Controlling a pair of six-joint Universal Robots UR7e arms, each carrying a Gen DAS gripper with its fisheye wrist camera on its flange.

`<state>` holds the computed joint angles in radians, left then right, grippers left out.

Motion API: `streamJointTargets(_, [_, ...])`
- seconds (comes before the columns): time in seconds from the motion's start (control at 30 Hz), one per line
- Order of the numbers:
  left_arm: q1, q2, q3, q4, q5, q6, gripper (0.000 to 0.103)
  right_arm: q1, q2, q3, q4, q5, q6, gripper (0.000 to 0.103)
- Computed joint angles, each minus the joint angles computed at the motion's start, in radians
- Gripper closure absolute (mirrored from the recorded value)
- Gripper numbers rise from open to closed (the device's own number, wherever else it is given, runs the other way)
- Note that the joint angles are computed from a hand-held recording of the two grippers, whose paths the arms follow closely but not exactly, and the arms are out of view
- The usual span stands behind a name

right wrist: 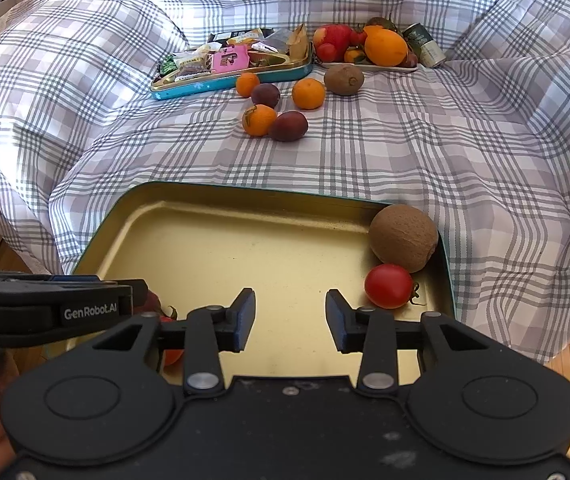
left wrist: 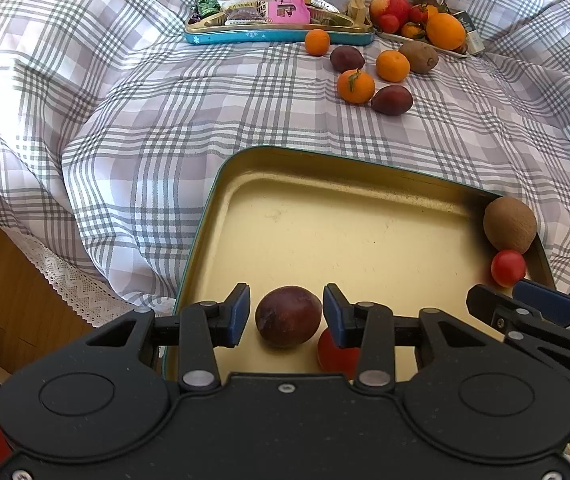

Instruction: Organize fruits

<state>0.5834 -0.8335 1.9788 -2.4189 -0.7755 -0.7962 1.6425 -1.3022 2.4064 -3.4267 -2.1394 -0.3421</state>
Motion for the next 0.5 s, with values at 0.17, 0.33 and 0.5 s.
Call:
streamJointTargets(0.17, [0.0,0.002,-0.003,0.004,0.001,-0.001,0.054,0.0,0.0,-0.001,-0.002,-0.003,0.005,0.062])
streamJointTargets(0.33, [-0.001,0.005,-0.006,0.007,0.004,0.003,0.054,0.001,0.001,0.0,-0.005,-0.005,0.009,0.061])
streamJointTargets(0.5, [0.0,0.006,-0.007,0.009,0.001,0.002,0.054,0.002,0.0,0.0,-0.003,-0.006,0.015,0.061])
